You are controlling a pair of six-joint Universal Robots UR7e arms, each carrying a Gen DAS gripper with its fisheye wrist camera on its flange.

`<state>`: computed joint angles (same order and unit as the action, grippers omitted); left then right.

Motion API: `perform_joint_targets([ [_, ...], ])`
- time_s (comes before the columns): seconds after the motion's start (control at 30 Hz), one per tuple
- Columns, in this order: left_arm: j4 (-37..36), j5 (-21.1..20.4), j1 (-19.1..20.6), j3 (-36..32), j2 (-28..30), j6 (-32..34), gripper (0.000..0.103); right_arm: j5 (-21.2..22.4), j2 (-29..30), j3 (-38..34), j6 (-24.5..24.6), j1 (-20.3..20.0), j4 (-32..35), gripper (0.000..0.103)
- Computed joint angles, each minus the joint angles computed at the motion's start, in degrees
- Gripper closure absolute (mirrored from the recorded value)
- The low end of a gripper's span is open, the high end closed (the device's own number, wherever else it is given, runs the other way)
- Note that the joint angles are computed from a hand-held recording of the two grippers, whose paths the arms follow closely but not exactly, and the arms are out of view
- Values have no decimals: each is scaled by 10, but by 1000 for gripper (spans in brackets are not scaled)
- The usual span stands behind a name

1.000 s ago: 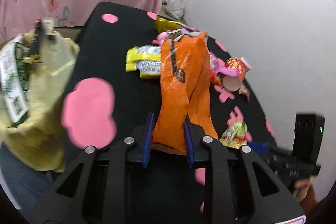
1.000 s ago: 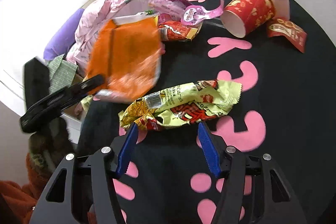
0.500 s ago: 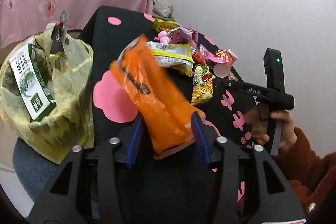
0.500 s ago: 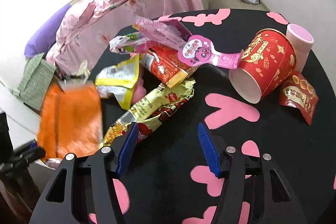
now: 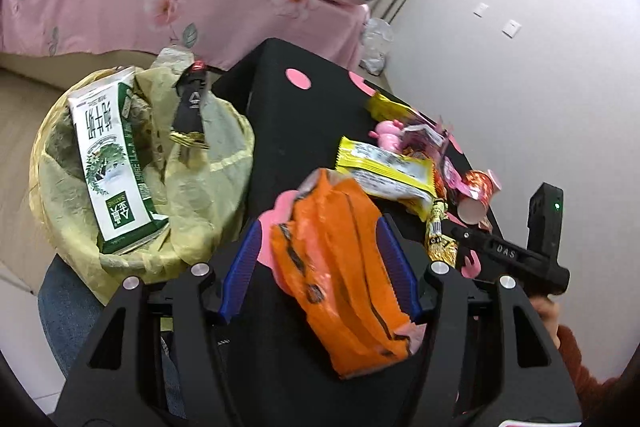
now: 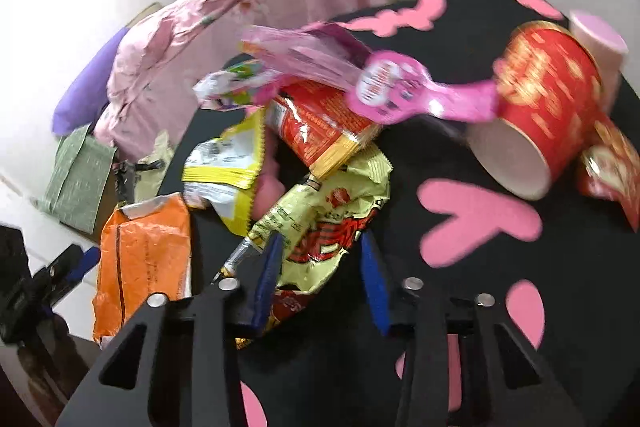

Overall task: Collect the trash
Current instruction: 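Lift the orange bag with the left tool while the right tool grasps the gold snack wrapper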

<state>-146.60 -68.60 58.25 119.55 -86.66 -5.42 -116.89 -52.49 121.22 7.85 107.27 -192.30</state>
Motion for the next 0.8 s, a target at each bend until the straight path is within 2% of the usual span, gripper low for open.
perform_joint_targets([
  [0.03, 2, 0, 3, -2, 1, 0, 47, 8, -1, -2, -15, 1, 9, 94],
  [0.13, 11, -7, 8, -8, 5, 4, 47, 20, -6, 10, -42, 8, 12, 97],
  [0.23, 23, -12, 11, -20, 17, 0, 47, -11, -12, 30, -71, 29, -12, 97],
  [0.33, 38, -3, 10, -31, 38, -19, 47, -42, -24, 53, -80, 45, -42, 97],
  [0.4, 41, -17, 7, -29, 46, -16, 64, -64, -31, 64, -85, 54, -62, 97],
  [0.5, 36, -41, -11, -11, 51, 16, 81, -95, -38, 77, -106, 69, -99, 97],
  [0.63, 26, -52, -28, 12, 49, 37, 86, -123, -42, 83, -131, 86, -135, 97],
  [0.8, 14, -62, -38, 30, 32, 44, 87, -125, -45, 85, -146, 92, -154, 97],
])
